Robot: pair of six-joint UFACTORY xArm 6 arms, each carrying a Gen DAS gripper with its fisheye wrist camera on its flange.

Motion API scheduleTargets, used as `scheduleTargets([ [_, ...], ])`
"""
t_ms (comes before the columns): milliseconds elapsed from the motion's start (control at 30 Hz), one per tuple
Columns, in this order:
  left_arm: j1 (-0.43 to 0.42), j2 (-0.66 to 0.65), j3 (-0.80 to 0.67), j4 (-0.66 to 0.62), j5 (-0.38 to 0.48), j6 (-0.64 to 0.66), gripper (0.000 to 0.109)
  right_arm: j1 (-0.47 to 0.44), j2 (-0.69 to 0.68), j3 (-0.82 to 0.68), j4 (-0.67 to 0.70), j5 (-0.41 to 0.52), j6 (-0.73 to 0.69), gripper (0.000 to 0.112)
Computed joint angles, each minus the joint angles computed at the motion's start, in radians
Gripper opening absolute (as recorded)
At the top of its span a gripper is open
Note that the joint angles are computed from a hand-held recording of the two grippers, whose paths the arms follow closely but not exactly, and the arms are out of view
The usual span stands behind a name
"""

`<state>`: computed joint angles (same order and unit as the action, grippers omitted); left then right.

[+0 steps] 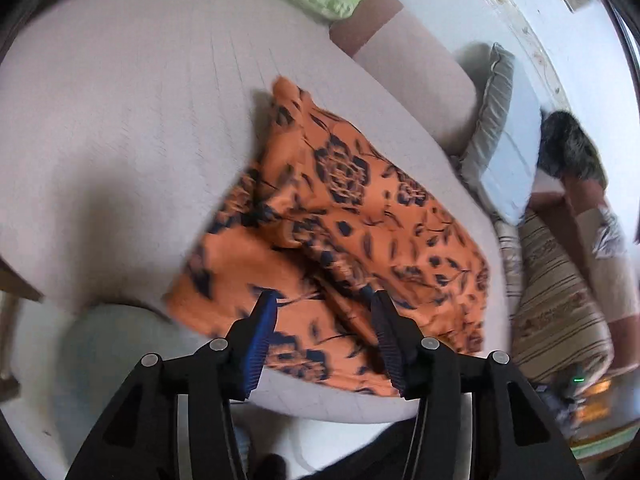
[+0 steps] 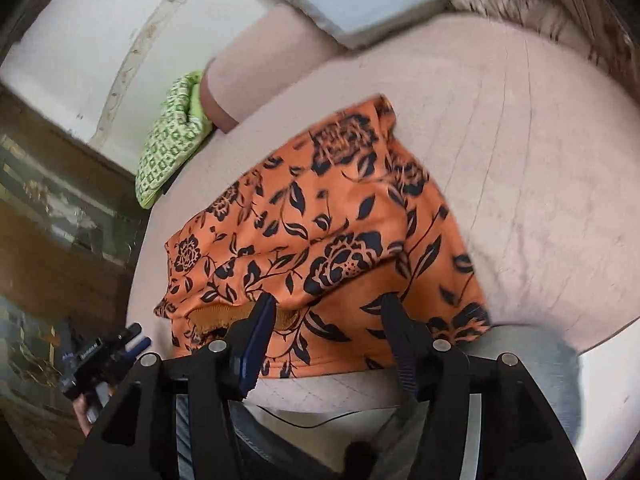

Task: Fold small clothes

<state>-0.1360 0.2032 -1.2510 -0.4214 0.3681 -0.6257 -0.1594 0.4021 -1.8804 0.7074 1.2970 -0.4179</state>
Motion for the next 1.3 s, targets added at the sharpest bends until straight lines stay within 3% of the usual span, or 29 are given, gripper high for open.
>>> scheduleTargets([
  [100, 0.012, 0.081, -0.07, -0.118, 0.007, 0.053, 0.049, 0.009, 0.105, -0.102, 0.011, 0.048, 0.112, 0.057],
  [333, 0.04, 0.186, -0.154, -0.128, 0.042, 0.019, 0.048, 0.028, 0.246, -0.249, 0.002, 0.042, 0.278, 0.056],
  [400, 0.048, 0.197, -0.162, -0.13, 0.047, 0.004, 0.045, 0.038, 0.264, -0.269, -0.043, 0.039, 0.323, 0.046],
  [467, 0.056, 0.207, -0.169, -0.185, 0.048, 0.016, 0.02, 0.047, 0.276, -0.291, -0.07, 0.041, 0.321, 0.019],
  [500, 0.058, 0.206, -0.172, -0.198, 0.05, 0.027, 0.009, 0.051, 0.275, -0.299, -0.095, 0.038, 0.326, 0.014],
  [567, 0.062, 0.188, -0.169, -0.105, 0.032, -0.015, 0.007, 0.044, 0.277, -0.325, -0.091, 0.047, 0.318, 0.008],
  [733, 0.068, 0.081, -0.122, -0.067, 0.033, 0.004, 0.005, 0.025, 0.2, -0.313, -0.087, 0.042, 0.201, 0.006],
  [867, 0.064, 0.015, -0.054, 0.043, 0.086, -0.045, 0.005, 0.019, 0.077, -0.168, -0.118, 0.012, 0.1, 0.006],
  [1000, 0.052, 0.076, -0.074, 0.057, 0.199, -0.071, 0.005, 0.045, 0.095, -0.101, -0.233, -0.029, 0.119, 0.006],
  [1100, 0.032, 0.051, -0.048, 0.121, 0.161, -0.107, 0.005, 0.046, 0.132, -0.142, -0.245, -0.002, 0.167, 0.006],
  [1167, 0.03, 0.04, -0.054, 0.176, 0.174, -0.135, 0.005, 0.049, 0.096, -0.12, -0.255, -0.035, 0.145, 0.006],
  [1300, 0.037, 0.054, -0.066, 0.156, 0.2, -0.12, 0.005, 0.062, 0.119, -0.146, -0.292, -0.031, 0.149, 0.006],
])
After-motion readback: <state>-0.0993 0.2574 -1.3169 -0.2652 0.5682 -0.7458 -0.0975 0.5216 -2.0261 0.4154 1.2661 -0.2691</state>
